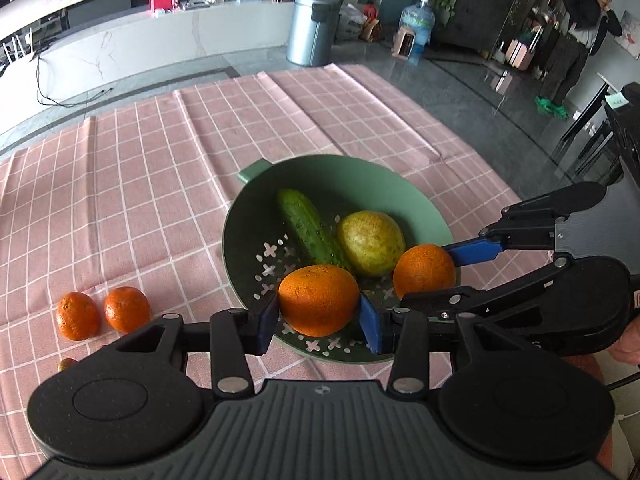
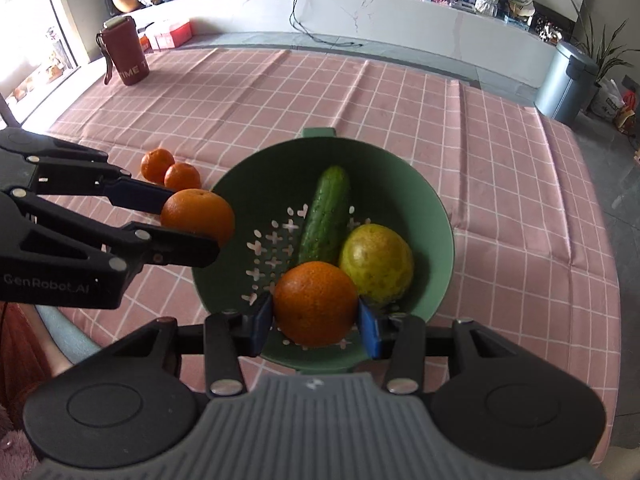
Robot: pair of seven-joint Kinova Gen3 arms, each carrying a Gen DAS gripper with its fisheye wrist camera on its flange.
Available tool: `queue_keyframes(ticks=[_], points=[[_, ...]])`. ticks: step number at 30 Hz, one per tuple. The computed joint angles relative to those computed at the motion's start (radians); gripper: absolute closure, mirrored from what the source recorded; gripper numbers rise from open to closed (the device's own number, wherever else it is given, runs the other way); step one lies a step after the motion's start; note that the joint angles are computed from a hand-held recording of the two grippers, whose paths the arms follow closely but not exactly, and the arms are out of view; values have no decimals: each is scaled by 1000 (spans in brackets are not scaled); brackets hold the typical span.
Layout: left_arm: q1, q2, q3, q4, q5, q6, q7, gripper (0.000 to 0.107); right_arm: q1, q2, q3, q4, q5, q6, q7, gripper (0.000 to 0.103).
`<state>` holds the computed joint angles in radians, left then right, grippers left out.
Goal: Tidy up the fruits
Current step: 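Lower both held oranges into the green colander and open both tools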
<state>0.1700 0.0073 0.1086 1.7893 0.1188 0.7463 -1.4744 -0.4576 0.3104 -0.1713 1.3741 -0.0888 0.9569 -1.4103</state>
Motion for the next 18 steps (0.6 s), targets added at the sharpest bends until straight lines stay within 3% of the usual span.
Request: queue_keyframes(ticks=[9,18], points=[[27,156,14,-180,-77,204,-71,58,7,176,2,-231,-4,239,125,61],[74,229,12,-237,-147,259,-129,58,-27,283,20,-384,12,392,202,60]])
